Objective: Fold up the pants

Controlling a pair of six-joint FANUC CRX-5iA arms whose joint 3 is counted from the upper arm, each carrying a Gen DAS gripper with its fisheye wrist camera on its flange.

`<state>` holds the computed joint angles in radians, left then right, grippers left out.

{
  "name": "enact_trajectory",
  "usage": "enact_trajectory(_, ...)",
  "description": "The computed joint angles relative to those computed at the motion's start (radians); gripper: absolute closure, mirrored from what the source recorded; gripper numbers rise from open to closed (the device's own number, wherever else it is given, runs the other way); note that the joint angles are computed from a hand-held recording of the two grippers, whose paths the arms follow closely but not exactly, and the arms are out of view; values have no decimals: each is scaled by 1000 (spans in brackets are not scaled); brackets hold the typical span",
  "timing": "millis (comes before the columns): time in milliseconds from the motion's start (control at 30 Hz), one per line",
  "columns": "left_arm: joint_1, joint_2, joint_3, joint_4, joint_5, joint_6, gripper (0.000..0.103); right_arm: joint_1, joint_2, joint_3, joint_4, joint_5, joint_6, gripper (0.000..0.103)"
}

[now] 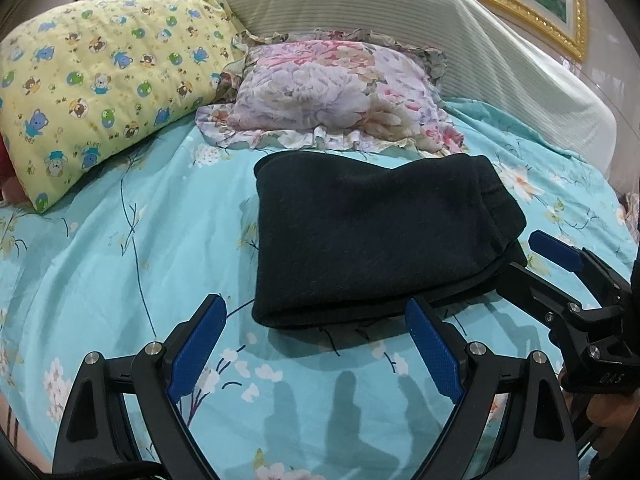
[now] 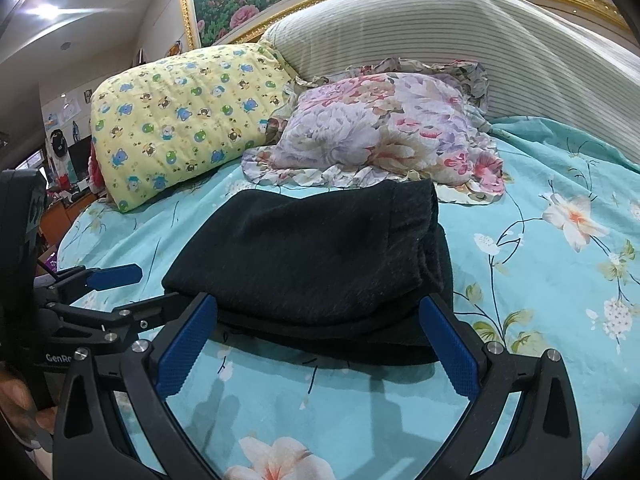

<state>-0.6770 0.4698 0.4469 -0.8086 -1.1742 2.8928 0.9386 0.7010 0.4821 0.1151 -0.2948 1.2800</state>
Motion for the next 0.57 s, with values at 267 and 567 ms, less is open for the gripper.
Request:
enact_trajectory(267, 13, 11, 10, 21, 4, -16, 11, -6, 8, 16, -8, -15, -1, 2)
enact_trajectory(567, 30, 14, 11, 49, 7, -10, 11, -10, 14, 28, -49, -27, 6, 2)
